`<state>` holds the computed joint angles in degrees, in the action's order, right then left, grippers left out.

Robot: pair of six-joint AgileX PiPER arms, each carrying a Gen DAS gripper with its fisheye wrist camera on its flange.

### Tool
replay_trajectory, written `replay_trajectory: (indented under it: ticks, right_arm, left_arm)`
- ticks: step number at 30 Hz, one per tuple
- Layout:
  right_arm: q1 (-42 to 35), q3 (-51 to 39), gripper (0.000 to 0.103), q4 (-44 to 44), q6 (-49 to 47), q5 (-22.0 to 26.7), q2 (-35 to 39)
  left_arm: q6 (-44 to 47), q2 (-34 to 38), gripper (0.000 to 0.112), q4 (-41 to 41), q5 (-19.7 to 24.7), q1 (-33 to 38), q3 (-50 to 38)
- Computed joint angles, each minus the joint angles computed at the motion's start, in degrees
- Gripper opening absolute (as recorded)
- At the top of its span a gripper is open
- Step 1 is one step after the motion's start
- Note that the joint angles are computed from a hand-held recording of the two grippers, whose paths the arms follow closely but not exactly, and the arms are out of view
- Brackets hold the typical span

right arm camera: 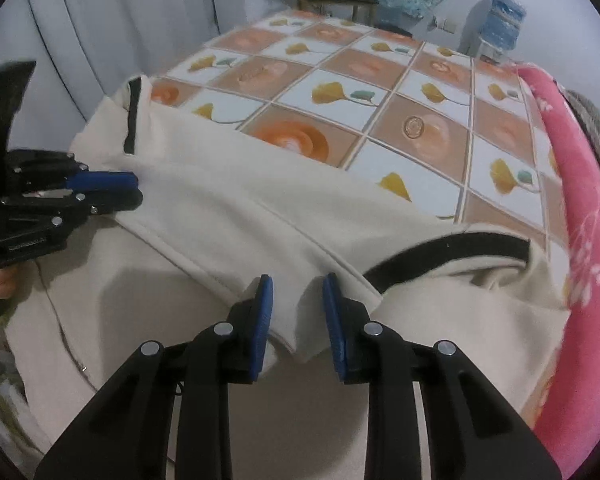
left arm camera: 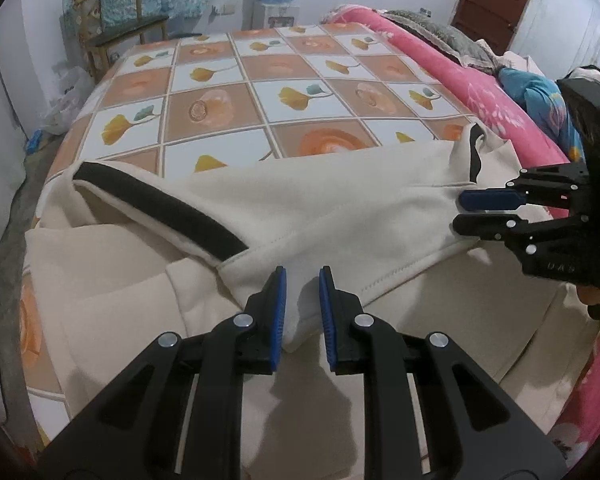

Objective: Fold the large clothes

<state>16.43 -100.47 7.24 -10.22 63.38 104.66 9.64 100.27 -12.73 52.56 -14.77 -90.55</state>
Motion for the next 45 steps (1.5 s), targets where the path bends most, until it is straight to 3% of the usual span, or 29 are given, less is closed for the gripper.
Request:
replay_trajectory:
  ticks: [5,7,11,16,19,23,26,32,39,45]
  right_arm:
    - [0.95,-3.35,0.025,-2.27,8.77,3.71,1.14]
    - [2.3,-2.98,0.026,-4.56,12.61,4.89,-0.39]
    - [4.85,4.41,0.032,-5.56,15.29,3.78,-9.94]
    - [7.15,15.79,0.054,-5.24,21.05,0.73,-22.55]
    - [8.94,25.08,0.059,-3.77,26.07,-3.04,-30.02]
    - [12.24,34.07,0.064,-2.22,31.75,-8.43,-35.25]
    - [15.49,37.51,0.064,-3.6,36.18,-11.55,-35.78]
    - [21.28,38.53,0.064,-9.22,42.74,-12.74,-32.08]
    - [24.88,39.22,0.073,-14.59,44.95,-13.55,-30.89]
    - [25.24,39.29,0.077,-14.53,43.93,-13.59,-30.83]
  left_arm:
    - [-6.74,-1.23,0.019,10.51,-1.47,-4.68,1.09]
    - [-8.69,-2.48,0.028,13.1,0.47,-5.56,0.94]
    - [-8.57,-8.65,0.036,12.99,2.96,-4.73,4.23]
    - [-7.58,-18.66,0.048,11.54,6.17,-2.62,11.18]
    - [-9.24,-25.26,0.058,10.91,5.42,-1.11,17.23]
    - [-13.1,-32.52,0.063,10.52,3.28,-0.39,25.57]
    - [-17.25,-37.14,0.063,12.02,1.19,-1.59,31.62]
    - [-20.87,-45.92,0.063,12.65,-1.42,-0.82,39.53]
    - [-8.27,-53.89,0.063,4.12,1.85,11.34,42.99]
    - [1.0,-55.78,0.063,-2.3,3.47,21.91,44.41]
